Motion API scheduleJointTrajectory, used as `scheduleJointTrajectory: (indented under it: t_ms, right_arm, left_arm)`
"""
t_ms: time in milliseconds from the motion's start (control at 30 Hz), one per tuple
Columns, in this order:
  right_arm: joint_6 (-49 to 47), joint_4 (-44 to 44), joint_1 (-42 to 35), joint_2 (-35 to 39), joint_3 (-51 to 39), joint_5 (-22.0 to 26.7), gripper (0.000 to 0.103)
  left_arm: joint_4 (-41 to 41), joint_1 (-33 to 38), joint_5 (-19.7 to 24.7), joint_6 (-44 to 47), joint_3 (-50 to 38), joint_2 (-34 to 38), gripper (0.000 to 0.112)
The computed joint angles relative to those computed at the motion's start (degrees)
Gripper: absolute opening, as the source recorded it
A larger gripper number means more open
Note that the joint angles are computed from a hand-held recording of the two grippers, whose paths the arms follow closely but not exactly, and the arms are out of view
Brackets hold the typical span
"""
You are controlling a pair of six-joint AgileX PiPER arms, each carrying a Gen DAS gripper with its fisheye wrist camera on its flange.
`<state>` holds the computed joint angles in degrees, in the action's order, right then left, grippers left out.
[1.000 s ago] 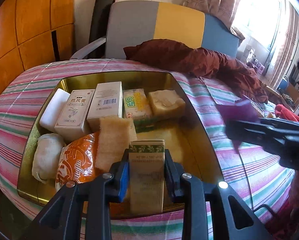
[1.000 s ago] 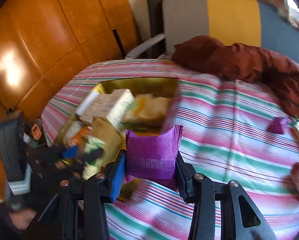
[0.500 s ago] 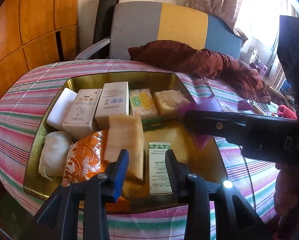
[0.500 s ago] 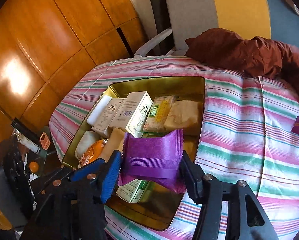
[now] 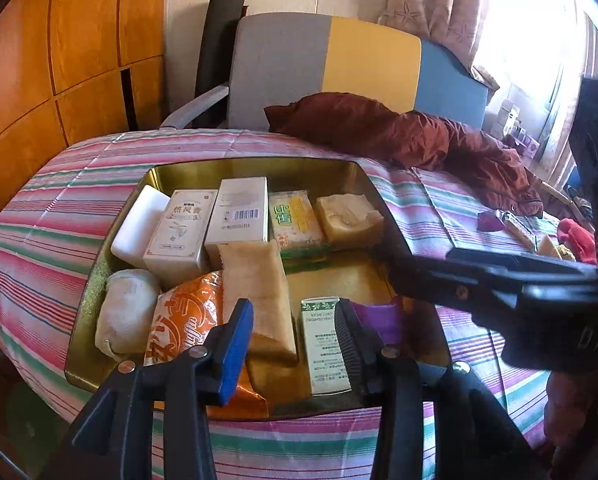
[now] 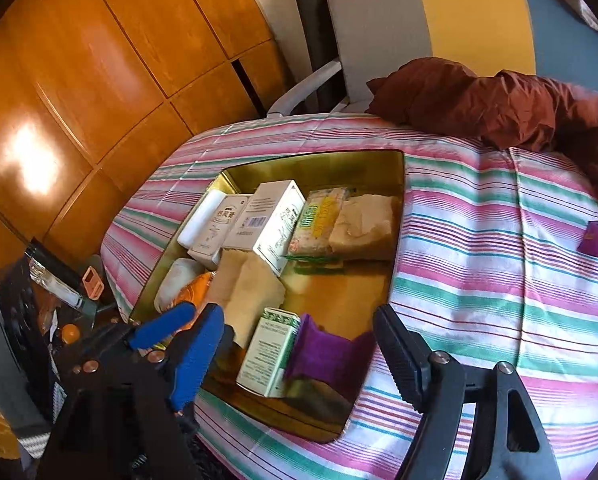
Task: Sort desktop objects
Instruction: 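Lower the purple packet and green-label box into the tray and open both grippers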
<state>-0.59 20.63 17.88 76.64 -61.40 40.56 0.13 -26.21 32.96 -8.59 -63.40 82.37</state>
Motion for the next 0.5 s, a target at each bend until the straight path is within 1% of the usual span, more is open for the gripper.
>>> scheduleJointTrajectory:
  t_ms: [200, 367, 500]
  right_arm:
    - [0.8, -1.7, -2.1, -4.0, 3.0, 0.6, 0.079]
    - [-1.4, -0.6, -6.8, -6.7, 5.1, 2.8, 0.079]
    - [-3.9, 0.8, -12.5, -8.6, 6.6, 5.3, 0.08]
  left_arm:
    - [0.7, -0.8, 1.0, -0.6, -1.5, -1.2, 0.043]
    - [0.5, -1.7, 1.7, -0.1, -3.2, -1.0, 0.043]
    - [0.5, -2.9, 2.2, 0.0, -4.8, -0.1, 0.043]
